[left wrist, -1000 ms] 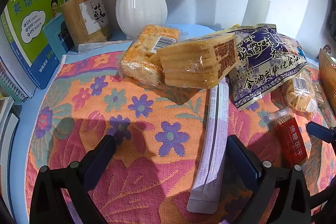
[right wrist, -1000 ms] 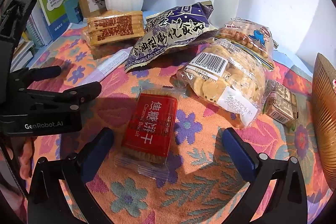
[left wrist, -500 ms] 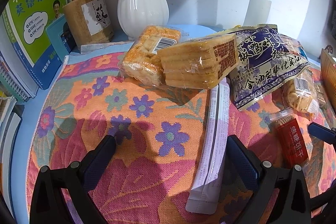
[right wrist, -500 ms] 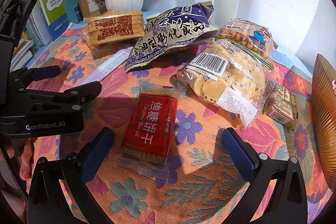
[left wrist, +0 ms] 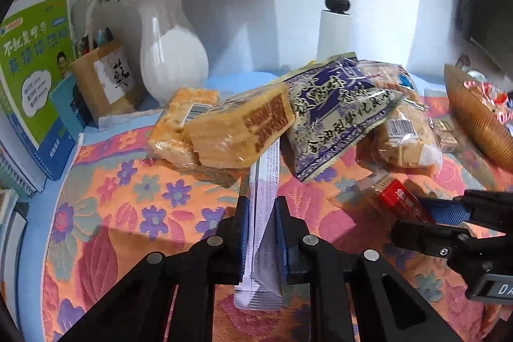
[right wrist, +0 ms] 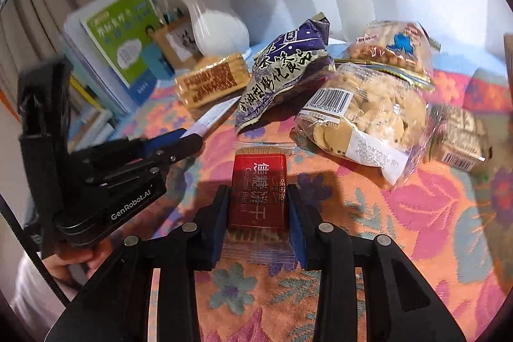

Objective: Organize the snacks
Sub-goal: 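Lift both packs, carry them over the amber glass bowl and release them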

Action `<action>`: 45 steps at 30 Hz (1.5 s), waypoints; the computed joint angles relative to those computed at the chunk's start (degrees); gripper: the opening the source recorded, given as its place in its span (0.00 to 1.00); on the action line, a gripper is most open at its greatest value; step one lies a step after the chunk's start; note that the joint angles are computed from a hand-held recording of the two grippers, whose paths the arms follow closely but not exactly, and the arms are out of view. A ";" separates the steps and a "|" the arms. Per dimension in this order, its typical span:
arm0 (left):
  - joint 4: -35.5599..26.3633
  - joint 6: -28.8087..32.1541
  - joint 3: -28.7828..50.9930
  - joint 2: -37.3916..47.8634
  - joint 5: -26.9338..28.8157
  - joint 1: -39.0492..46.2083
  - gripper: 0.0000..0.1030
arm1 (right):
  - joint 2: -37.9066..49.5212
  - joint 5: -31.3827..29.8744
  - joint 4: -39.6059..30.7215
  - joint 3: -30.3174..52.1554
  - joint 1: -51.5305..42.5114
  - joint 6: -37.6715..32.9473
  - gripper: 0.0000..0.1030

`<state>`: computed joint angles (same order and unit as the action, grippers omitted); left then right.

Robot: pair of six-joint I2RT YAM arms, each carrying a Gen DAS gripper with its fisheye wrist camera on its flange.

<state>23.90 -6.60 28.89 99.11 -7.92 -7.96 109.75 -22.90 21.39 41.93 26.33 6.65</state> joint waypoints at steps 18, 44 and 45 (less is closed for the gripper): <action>-1.43 -12.34 -12.83 -14.87 -9.90 -10.37 0.14 | -7.75 -4.76 6.18 -10.88 0.07 -0.01 0.33; -21.78 -12.31 25.00 -10.34 -12.40 -29.56 0.15 | -33.91 -24.83 -13.31 -8.13 -39.63 -2.76 0.33; -21.91 -12.19 28.05 -7.19 -11.75 -30.29 0.15 | -32.86 -25.44 -13.60 -7.48 -41.63 -3.06 0.33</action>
